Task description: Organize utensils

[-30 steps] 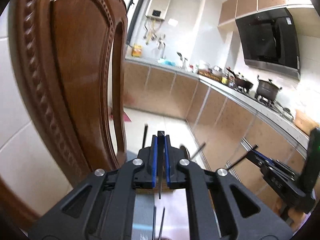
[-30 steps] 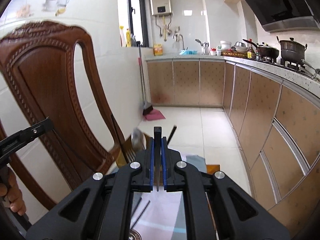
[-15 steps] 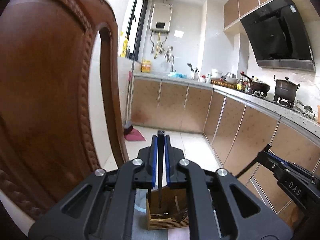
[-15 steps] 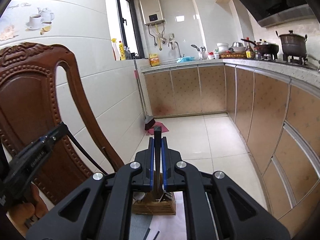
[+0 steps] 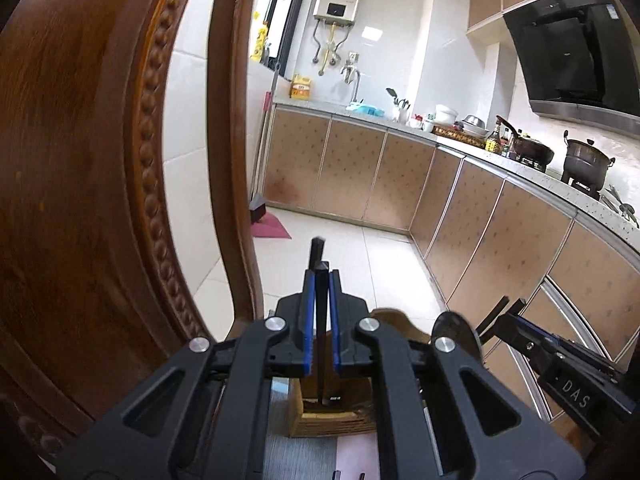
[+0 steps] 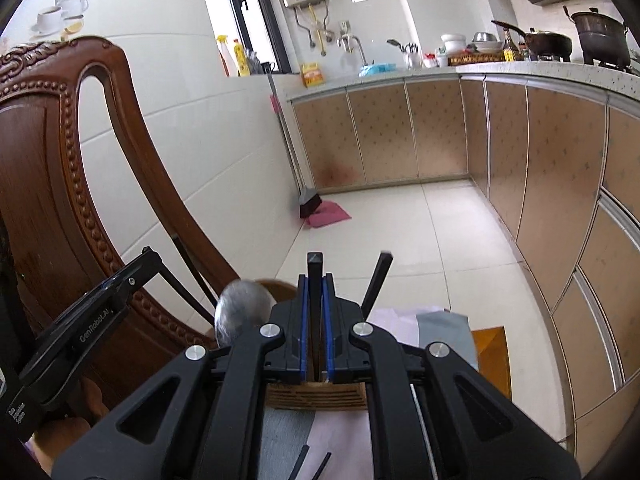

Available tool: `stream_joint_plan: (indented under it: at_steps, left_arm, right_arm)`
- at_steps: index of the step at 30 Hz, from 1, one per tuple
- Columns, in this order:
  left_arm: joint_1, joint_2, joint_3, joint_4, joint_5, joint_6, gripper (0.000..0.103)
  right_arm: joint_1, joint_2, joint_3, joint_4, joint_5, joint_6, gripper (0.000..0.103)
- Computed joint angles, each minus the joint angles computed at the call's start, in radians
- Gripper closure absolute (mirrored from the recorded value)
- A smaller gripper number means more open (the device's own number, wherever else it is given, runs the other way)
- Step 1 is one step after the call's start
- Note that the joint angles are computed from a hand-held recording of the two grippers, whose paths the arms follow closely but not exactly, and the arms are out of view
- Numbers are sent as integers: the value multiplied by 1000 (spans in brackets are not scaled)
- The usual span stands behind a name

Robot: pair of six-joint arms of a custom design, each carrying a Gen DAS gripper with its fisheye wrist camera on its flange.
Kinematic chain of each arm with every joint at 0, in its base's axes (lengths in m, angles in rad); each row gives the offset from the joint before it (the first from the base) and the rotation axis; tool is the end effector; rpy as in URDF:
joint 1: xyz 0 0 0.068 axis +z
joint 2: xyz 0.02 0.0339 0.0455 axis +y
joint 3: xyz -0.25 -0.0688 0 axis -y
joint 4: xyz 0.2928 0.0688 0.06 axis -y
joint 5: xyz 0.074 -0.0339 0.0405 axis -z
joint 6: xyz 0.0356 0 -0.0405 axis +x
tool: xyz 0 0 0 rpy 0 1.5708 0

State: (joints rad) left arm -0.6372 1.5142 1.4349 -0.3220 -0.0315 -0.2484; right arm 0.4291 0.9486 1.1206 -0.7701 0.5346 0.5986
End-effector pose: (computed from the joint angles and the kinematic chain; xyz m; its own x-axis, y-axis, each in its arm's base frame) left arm 0.3249 -0.2391 0.3569 -0.4448 0.0235 -0.8953 0.4766 0.8526 -0.2144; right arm 0.2249 0.0829 0.3670 -0.4090 0.3461 -0.8444 0.3091 0.9231 0.2287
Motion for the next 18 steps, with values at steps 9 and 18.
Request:
stream_joint_plan:
  at_steps: [9,18]
  left_arm:
    - [17,-149,-130,-33,19,-7,62]
    - [-86,-418,-493,-144,-30,54,57]
  right_arm:
    - [77,-74,25,-137,40,61,67]
    - [544,-231,-68,-540,414,560,61]
